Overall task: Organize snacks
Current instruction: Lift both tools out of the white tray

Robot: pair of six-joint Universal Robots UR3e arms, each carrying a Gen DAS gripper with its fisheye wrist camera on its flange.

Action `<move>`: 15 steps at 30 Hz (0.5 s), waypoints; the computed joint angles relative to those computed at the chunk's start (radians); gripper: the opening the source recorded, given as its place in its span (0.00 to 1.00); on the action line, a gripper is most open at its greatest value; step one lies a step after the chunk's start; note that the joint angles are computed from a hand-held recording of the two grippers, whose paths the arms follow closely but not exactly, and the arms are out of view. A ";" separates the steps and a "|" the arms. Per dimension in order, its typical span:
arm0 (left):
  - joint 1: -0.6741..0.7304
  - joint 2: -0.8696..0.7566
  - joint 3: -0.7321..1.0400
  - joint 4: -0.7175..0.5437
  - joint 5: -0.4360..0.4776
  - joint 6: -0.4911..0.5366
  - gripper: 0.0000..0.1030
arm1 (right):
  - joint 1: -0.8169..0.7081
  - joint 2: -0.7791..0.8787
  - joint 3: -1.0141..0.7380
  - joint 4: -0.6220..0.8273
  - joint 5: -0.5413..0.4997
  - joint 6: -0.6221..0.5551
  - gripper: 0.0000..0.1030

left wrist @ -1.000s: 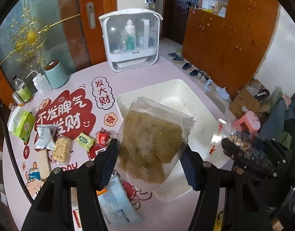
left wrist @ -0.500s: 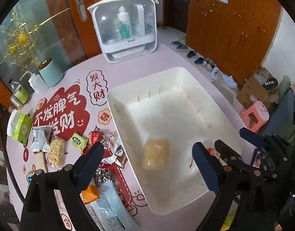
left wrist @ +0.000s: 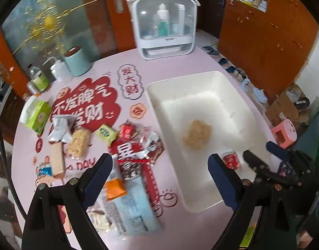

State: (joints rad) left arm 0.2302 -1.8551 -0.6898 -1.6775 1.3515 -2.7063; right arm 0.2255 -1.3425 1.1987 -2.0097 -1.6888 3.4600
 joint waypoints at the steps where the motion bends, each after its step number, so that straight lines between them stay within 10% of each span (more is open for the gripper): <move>1: 0.016 0.023 -0.031 0.008 -0.004 0.007 0.90 | 0.004 -0.005 0.003 -0.004 0.001 0.004 0.57; 9: 0.220 0.184 -0.247 0.091 -0.029 0.075 0.90 | 0.031 0.001 -0.045 -0.011 0.085 0.013 0.59; 15: 0.437 0.229 -0.271 0.098 -0.104 0.178 0.90 | 0.175 0.110 -0.212 0.000 -0.075 0.047 0.59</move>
